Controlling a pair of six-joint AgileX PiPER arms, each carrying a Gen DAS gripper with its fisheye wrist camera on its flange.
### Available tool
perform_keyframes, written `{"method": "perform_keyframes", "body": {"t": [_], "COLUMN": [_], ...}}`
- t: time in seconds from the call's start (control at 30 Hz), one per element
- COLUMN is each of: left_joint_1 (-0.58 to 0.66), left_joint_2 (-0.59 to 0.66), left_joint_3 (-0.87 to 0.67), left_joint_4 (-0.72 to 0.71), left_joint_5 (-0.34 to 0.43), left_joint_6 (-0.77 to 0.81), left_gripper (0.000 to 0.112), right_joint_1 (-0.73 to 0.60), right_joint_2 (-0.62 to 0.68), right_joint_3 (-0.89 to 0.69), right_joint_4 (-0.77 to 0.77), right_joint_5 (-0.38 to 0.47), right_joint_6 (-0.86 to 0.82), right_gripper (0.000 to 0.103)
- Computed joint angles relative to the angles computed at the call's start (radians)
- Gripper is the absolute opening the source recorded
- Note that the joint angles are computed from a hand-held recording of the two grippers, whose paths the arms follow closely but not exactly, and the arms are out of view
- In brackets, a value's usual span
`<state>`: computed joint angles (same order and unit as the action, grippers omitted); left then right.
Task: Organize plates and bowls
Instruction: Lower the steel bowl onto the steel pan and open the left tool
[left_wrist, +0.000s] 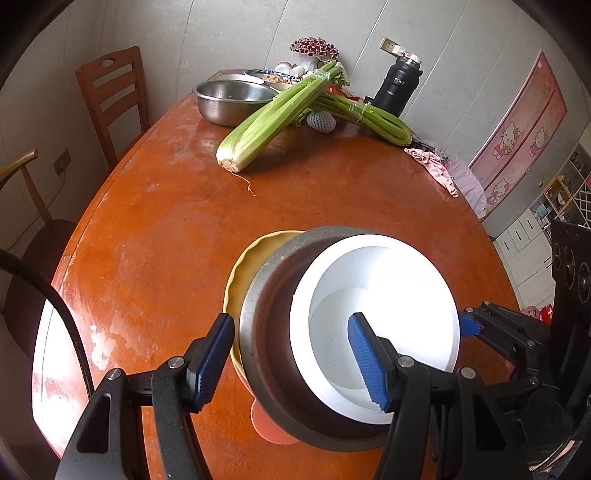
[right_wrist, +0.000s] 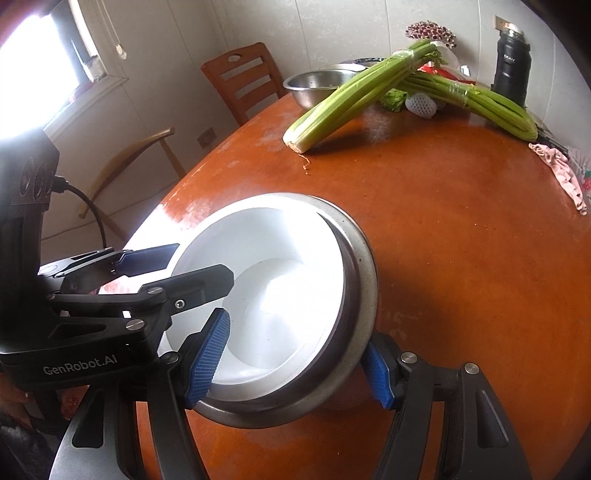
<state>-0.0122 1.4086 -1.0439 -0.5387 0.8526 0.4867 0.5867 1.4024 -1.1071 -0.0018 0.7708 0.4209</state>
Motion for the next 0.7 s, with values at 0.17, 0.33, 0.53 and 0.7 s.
{"method": "perform_keyframes", "body": {"t": [0.17,0.33,0.53,0.7], "left_joint_1": [-0.002,-0.001,0.002,0.011], "left_joint_2": [-0.012,-0.016,-0.017,-0.020], "left_joint_3": [0.004,0.007,0.009,0.007], "left_joint_4": [0.015,0.017,0.009,0.001], "left_joint_5": [-0.002,-0.002,-0.001,0.004], "left_joint_6": [-0.010,-0.012,-0.001,0.007], "left_gripper": [0.064,0.064,0.064,0.064], "right_joint_1": [0.006,0.016,0.034,0.025], "right_joint_2": [0.000,0.001,0.005,-0.005], "right_joint_3": [-0.003,-0.002,-0.009,-0.005], "right_joint_4": [-0.040,-0.079,-0.154,-0.152], "right_joint_5": [0.008,0.014,0.032,0.032], "right_joint_6": [0.028,0.060,0.118,0.113], "right_gripper": [0.069,0.069,0.069,0.069]}}
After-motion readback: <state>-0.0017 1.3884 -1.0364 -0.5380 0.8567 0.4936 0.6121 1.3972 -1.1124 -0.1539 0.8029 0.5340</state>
